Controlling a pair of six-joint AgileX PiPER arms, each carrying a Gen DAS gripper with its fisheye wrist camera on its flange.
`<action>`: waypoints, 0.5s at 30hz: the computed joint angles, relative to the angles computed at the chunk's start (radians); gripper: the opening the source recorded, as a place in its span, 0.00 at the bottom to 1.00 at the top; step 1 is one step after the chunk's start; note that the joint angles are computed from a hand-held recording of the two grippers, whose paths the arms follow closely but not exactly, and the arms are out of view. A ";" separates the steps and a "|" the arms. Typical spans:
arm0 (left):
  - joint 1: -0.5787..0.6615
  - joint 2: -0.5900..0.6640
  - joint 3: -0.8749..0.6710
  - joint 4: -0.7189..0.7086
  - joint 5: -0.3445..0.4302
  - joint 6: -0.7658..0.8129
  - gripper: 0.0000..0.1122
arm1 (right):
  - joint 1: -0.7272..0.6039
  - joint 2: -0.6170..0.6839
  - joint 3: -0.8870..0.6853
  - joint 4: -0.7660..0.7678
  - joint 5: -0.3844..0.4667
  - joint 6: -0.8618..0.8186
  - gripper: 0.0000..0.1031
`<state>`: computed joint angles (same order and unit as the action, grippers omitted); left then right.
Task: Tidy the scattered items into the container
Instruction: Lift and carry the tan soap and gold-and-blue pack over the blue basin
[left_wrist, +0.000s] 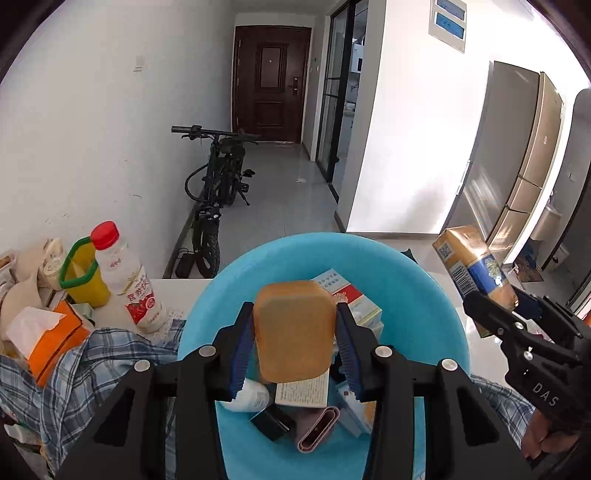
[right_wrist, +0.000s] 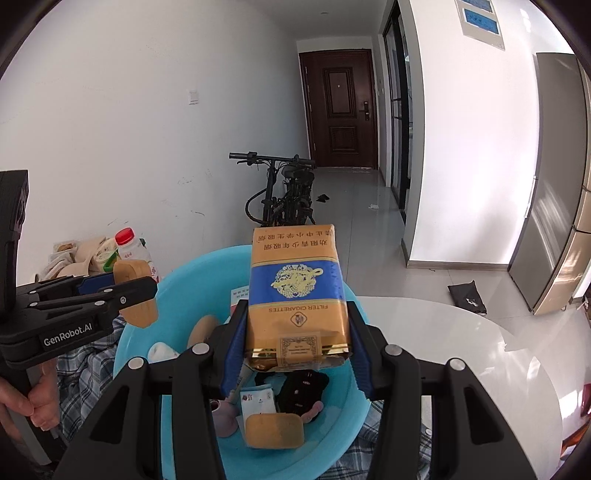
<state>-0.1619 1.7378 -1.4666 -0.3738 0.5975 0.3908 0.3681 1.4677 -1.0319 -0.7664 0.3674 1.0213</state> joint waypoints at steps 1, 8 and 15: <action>-0.005 0.029 -0.034 0.018 0.002 -0.018 0.40 | -0.010 0.022 -0.018 0.020 -0.006 -0.022 0.46; -0.015 0.218 -0.237 0.081 0.050 -0.103 0.40 | -0.071 0.127 -0.100 0.147 -0.046 -0.165 0.46; -0.012 0.307 -0.326 0.095 0.087 -0.118 0.40 | -0.102 0.204 -0.168 0.272 -0.051 -0.313 0.46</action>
